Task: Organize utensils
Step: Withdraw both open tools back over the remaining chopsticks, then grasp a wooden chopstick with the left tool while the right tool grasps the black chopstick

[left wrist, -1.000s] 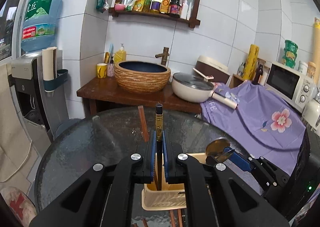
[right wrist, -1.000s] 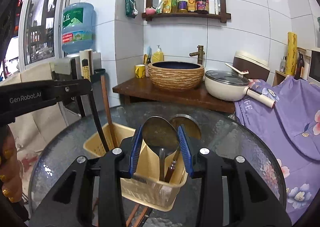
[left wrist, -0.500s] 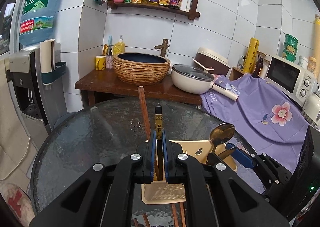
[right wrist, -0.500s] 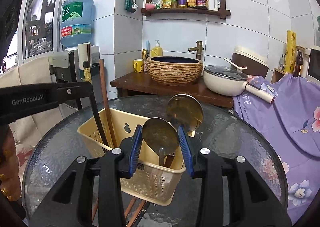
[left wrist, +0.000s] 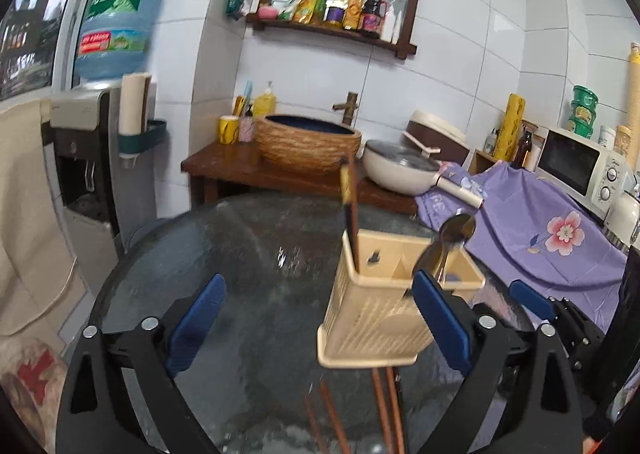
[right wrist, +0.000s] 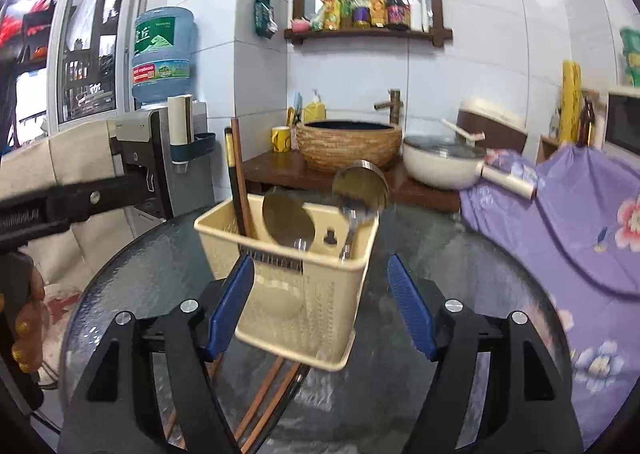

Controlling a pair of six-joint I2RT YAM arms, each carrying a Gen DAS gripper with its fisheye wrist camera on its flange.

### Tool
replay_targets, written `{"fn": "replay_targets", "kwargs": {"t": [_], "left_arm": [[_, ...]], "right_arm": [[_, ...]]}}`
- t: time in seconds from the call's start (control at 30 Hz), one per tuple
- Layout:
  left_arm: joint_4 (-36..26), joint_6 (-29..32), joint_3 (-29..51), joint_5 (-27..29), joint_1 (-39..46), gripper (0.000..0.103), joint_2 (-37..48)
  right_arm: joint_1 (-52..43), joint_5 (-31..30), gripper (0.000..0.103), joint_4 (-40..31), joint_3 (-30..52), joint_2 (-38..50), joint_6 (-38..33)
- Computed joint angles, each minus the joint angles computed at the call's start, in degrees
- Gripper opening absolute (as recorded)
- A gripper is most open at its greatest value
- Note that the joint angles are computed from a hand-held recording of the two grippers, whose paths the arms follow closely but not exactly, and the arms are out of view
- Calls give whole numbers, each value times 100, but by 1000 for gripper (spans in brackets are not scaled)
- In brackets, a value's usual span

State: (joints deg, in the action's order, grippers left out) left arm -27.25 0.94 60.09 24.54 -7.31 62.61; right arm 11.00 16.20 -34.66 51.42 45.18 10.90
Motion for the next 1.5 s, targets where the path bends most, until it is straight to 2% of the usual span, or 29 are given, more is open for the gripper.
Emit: {"fn": "replay_targets", "kwargs": {"t": [0.07, 0.13, 0.27, 0.33, 0.53, 0.7, 0.8, 1.0, 1.2, 1.43, 1.5], "left_arm": [[-95, 145, -236, -15, 91, 94, -145], [-166, 311, -515, -248, 32, 94, -321], [-282, 606, -963, -309, 98, 94, -553], [-298, 691, -1193, -319, 162, 94, -636], [-400, 931, -1641, -256, 490, 92, -706], [-549, 1081, -1863, -212, 591, 79, -642], [-626, 1176, -1945, -232, 523, 70, -563], [-682, 1192, -2051, -248, 308, 59, -613], [-698, 1127, -2170, -441, 0, 56, -691], [-712, 1118, -2218, -527, -180, 51, -667], [-705, 1087, -2229, -538, -224, 50, -657]], "right_arm": [[83, -128, 73, -318, -35, -96, 232], [401, 58, 76, -649, -103, -158, 509], [1427, 1015, 76, -1113, -364, -185, 963], [1720, 1220, 76, -1273, -509, -223, 1172], [2037, 1109, 76, -1694, -916, -280, 1898], [2379, 1171, 76, -1970, -1179, -300, 2383], [2383, 1105, 76, -2026, -1271, -267, 2503], [2367, 991, 76, -1952, -1271, -104, 2538], [2625, 1091, 76, -1934, -1193, 200, 2691], [2510, 1138, 75, -2245, -1115, 138, 2621], [2346, 980, 75, -2281, -1152, 10, 2554]]}}
